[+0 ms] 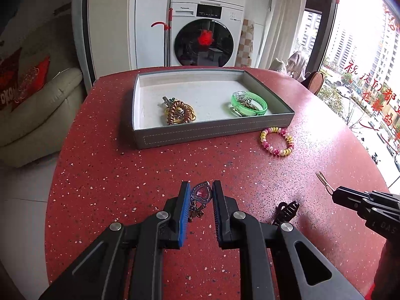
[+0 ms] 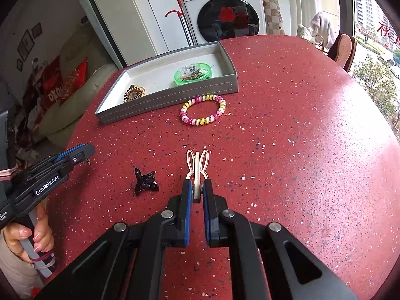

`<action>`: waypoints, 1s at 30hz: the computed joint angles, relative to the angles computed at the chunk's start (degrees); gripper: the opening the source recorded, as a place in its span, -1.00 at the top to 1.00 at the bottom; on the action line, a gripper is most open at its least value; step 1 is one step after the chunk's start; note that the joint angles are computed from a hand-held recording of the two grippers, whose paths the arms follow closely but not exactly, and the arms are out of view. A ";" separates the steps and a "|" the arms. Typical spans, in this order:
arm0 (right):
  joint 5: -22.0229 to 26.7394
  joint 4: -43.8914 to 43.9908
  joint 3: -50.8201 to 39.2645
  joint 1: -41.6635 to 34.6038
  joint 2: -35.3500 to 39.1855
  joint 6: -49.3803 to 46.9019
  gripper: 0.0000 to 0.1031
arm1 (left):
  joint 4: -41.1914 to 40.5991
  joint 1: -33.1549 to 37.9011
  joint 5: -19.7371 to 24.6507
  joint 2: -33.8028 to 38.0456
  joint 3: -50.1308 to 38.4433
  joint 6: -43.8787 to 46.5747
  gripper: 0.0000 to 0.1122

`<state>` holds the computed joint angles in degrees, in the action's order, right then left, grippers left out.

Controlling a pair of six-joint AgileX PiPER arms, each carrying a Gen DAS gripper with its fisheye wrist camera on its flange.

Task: Organize jewelry
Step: 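Carry the heart pendant and bunny hair clip over the grey tray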

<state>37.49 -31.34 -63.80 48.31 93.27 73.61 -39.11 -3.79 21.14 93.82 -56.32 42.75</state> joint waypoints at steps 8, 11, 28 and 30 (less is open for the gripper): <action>0.18 6.59 -9.05 -6.92 3.65 -14.49 0.82 | 7.53 0.14 1.62 4.52 -9.88 -9.64 0.36; 1.33 9.12 -14.57 -9.74 6.31 -20.18 0.82 | 10.94 0.15 3.22 7.78 -15.85 -14.83 0.36; 12.29 24.86 -53.14 -22.56 31.02 -43.09 0.82 | 33.61 -4.73 19.92 36.61 -63.03 -40.58 0.36; 14.41 26.67 -59.32 -23.77 35.11 -44.34 0.82 | 35.68 -5.29 23.11 41.19 -70.61 -42.03 0.36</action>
<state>51.90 -4.66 -123.12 24.54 128.39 29.27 -3.42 -9.09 44.25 135.00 -126.92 0.72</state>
